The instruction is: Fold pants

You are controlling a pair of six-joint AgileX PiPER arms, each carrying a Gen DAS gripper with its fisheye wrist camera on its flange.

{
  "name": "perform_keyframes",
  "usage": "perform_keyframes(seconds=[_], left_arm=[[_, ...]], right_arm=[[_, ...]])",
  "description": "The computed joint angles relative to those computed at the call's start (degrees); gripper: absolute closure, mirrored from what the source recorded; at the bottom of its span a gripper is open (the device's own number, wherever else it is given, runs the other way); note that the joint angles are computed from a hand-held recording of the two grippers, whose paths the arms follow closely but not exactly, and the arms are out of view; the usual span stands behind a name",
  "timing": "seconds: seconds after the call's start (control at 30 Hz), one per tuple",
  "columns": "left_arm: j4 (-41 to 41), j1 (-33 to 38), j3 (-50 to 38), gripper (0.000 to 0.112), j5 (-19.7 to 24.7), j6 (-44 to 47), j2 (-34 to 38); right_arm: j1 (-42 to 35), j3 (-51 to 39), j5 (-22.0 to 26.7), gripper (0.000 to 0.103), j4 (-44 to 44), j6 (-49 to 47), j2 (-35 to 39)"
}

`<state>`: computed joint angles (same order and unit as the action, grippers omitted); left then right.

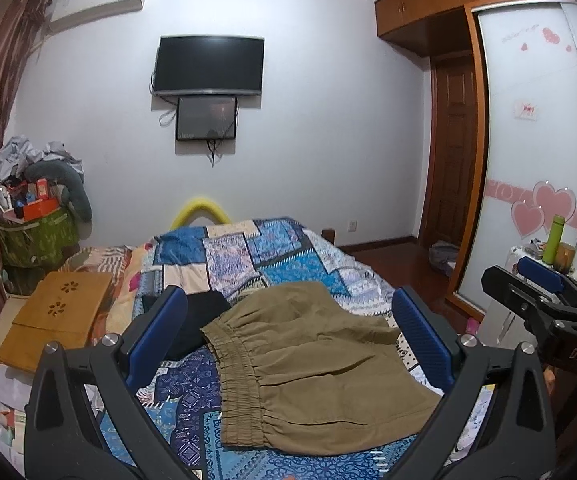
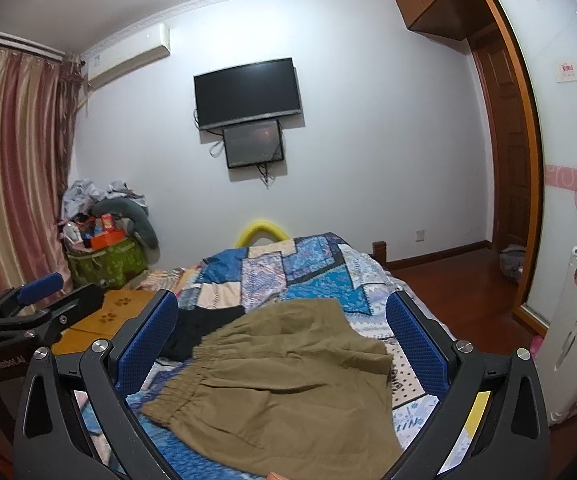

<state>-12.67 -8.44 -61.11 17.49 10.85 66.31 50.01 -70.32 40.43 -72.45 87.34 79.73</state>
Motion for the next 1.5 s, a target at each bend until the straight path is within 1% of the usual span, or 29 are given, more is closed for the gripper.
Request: perform_keyframes(seconds=[0.1,0.13,0.2,0.27,0.37,0.4,0.43,0.5,0.53,0.6,0.67,0.7,0.77,0.83,0.9,0.93,0.97,1.0,1.03,1.07,1.13,1.17,1.2,1.27,1.33,1.4,1.43,1.47,1.5], left_arm=[[6.34,-0.36,-3.03,0.009,-0.53,-5.58,5.54],[6.01,0.1,-5.22,0.009,0.29,-4.93,8.51],[0.83,1.51,-8.66,0.009,1.98,0.43,13.24],[-0.05,2.31,-12.07,0.009,3.74,1.67,17.62],[3.69,3.1,-19.7,0.009,7.53,-0.84,26.42],[3.8,3.44,-21.79,0.009,8.73,-0.59,28.47],[4.16,3.95,-25.46,0.009,11.12,-0.06,32.23],[5.63,4.51,-30.88,0.009,14.16,-0.23,37.88],[7.62,4.59,-33.49,0.009,15.57,-1.19,40.47],[8.34,5.4,-37.13,0.009,17.67,-1.29,44.31],[9.93,6.2,-44.18,0.009,23.12,-3.13,50.43],[10.28,6.62,-46.85,0.009,24.94,-3.49,52.77],[10.44,7.23,-51.16,0.009,27.75,-3.05,56.72],[10.1,7.75,-55.67,0.009,31.3,-1.61,60.21],[10.04,8.02,-58.8,0.009,33.59,-0.64,62.96],[10.97,7.72,-61.58,0.009,35.8,-0.61,64.89],[12.5,7.34,-64.52,0.009,37.94,-1.56,66.9],[13.81,6.89,-67.0,0.011,39.69,-2.29,68.65],[14.01,6.89,-69.8,0.016,41.43,-2.19,70.53],[12.94,7.39,-73.33,0.017,43.66,-1.19,72.84],[9.74,8.73,-75.6,0.018,44.8,0.8,74.38],[8.85,8.99,-75.28,0.022,44.7,1.16,74.24],[7.75,9.33,-75.29,0.023,44.6,1.74,74.45],[7.81,9.3,-72.46,0.023,42.61,2.01,73.16],[9.63,8.86,-69.33,0.023,39.95,1.42,71.9],[11.42,8.57,-68.47,0.023,39.23,-0.87,71.53],[14.07,8.03,-67.33,0.024,37.8,-2.84,71.08],[18.86,6.99,-64.64,0.033,35.35,-6.49,70.02],[24.59,7.04,-64.13,0.047,34.12,-9.88,69.96]], right_arm=[[-4.5,-0.38,-3.38,0.0,2.66,-3.03,1.88],[-6.27,-0.75,-4.73,0.0,4.02,-4.6,2.83],[-10.22,-1.54,-7.68,0.0,8.08,-9.29,4.85],[-14.86,-2.35,-12.0,0.0,15.32,-16.76,6.82],[-21.82,-4.01,-16.52,0.0,31.64,-32.52,10.4],[-23.32,-4.4,-17.02,0.0,36.02,-36.73,11.34],[-25.29,-5.12,-17.26,0.0,40.56,-41.14,12.94],[-28.1,-6.39,-17.2,0.0,47.23,-47.83,15.64],[-29.83,-6.97,-17.13,0.0,52.34,-53.04,17.07],[-32.55,-7.98,-16.4,0.0,59.4,-60.02,19.67],[-35.04,-9.44,-15.25,0.0,66.28,-66.55,22.3],[-36.05,-11.17,-14.02,0.0,69.08,-68.94,24.29],[-37.76,-13.15,-12.12,0.006,73.48,-72.49,27.17],[-39.39,-16.56,-9.5,0.012,77.7,-75.84,30.92],[-40.88,-21.05,-6.74,0.017,81.27,-78.69,35.4],[-41.62,-22.96,-5.14,0.023,83.11,-80.47,37.24],[-42.05,-24.93,-3.58,0.029,84.15,-81.72,39.04],[-42.19,-27.4,-1.76,0.033,84.22,-82.18,41.04],[-42.33,-29.65,-0.28,0.038,83.76,-82.24,42.9],[-42.3,-31.11,0.61,0.042,83.09,-81.94,44.04],[-42.07,-33.85,1.69,0.047,82.72,-82.09,46.17],[-42.08,-34.83,1.96,0.053,83.19,-82.98,46.97],[-42.12,-35.19,1.92,0.056,84.11,-84.34,47.44],[-41.55,-36.69,2.74,0.073,84.19,-85.85,48.98],[-40.55,-40.83,4.42,0.08,80.24,-84.73,52.4],[-38.98,-41.64,4.57,0.087,75.47,-83.01,53.5],[-38.3,-42.64,5.5,0.094,72.76,-81.38,54.21],[-37.72,-43.57,6.51,0.095,70.5,-79.89,54.91],[-37.66,-43.49,6.63,0.095,70.52,-79.8,55.02]])
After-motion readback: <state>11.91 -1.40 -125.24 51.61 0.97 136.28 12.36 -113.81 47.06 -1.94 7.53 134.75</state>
